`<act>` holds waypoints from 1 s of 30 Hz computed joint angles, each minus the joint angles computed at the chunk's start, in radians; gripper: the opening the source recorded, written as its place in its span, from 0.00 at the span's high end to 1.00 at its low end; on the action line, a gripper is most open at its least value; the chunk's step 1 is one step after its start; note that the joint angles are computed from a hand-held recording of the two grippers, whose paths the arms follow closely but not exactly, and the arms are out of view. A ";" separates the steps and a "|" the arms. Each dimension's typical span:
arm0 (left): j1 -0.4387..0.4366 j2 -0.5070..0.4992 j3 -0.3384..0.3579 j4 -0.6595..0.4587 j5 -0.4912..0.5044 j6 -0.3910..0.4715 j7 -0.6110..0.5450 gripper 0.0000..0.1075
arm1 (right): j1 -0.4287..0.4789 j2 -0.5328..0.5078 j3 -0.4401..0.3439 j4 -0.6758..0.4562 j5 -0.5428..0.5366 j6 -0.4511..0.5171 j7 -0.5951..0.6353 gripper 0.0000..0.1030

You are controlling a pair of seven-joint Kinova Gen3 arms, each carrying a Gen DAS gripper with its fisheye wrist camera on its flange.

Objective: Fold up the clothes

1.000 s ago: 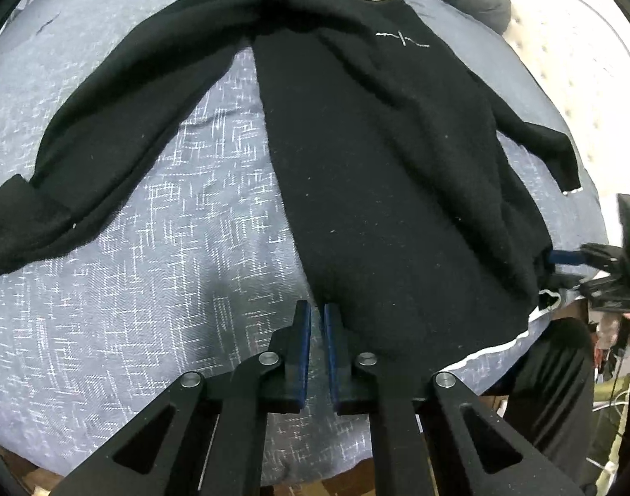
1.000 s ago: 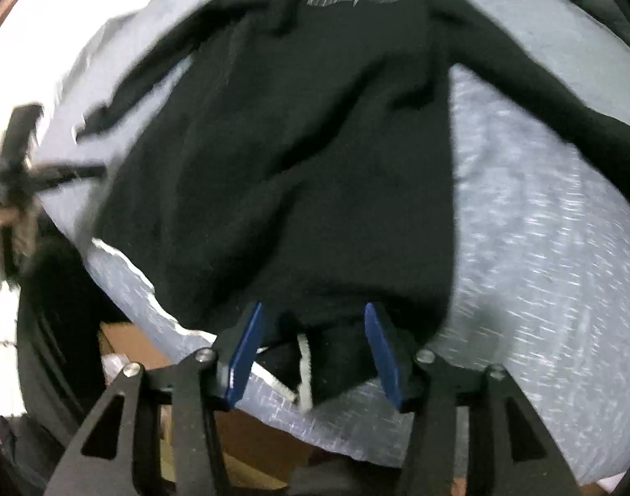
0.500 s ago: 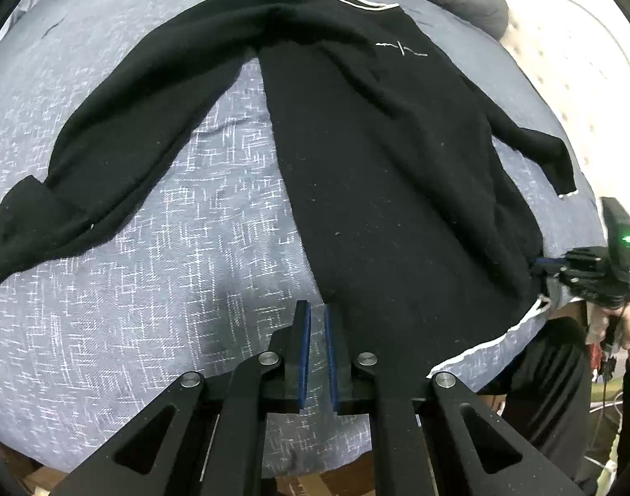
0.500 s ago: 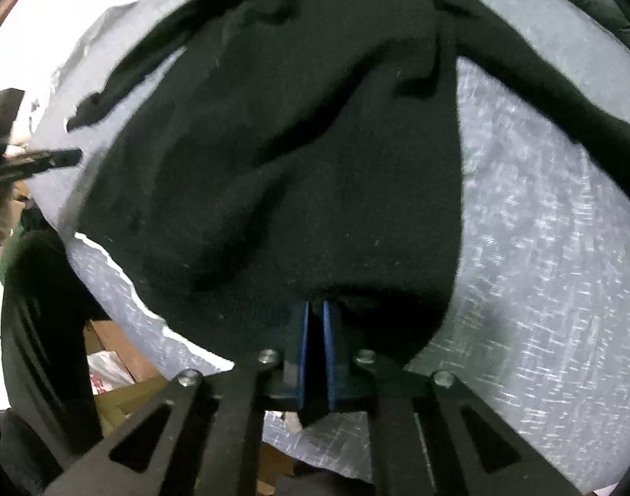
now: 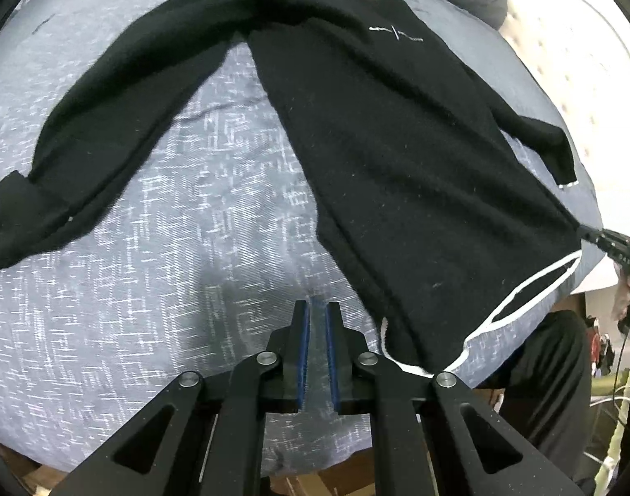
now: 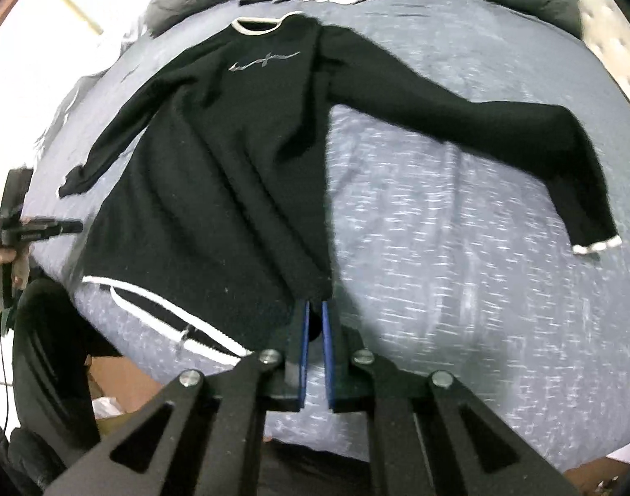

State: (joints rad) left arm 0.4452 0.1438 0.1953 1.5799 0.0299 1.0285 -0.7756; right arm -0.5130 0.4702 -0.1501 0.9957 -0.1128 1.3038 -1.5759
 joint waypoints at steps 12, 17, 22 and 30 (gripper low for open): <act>-0.013 0.041 -0.004 0.000 0.055 -0.054 -0.036 0.85 | 0.011 -0.001 0.001 0.044 0.001 -0.027 -0.022 0.95; -0.020 0.056 -0.005 0.013 0.093 -0.113 -0.057 0.84 | 0.020 -0.003 -0.004 0.053 -0.018 -0.032 -0.022 0.94; -0.013 0.035 -0.001 0.019 0.097 -0.152 -0.065 0.84 | 0.019 -0.001 -0.006 0.048 -0.024 -0.033 -0.021 0.94; -0.005 0.023 0.003 0.004 0.079 -0.132 -0.050 0.79 | 0.010 0.014 -0.003 0.035 -0.019 -0.022 -0.023 0.94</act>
State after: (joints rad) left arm 0.4400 0.1664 0.1988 1.5835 0.1090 0.8963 -0.8260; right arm -0.5029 0.4845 -0.1530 1.0305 -0.1314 1.2817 -1.5992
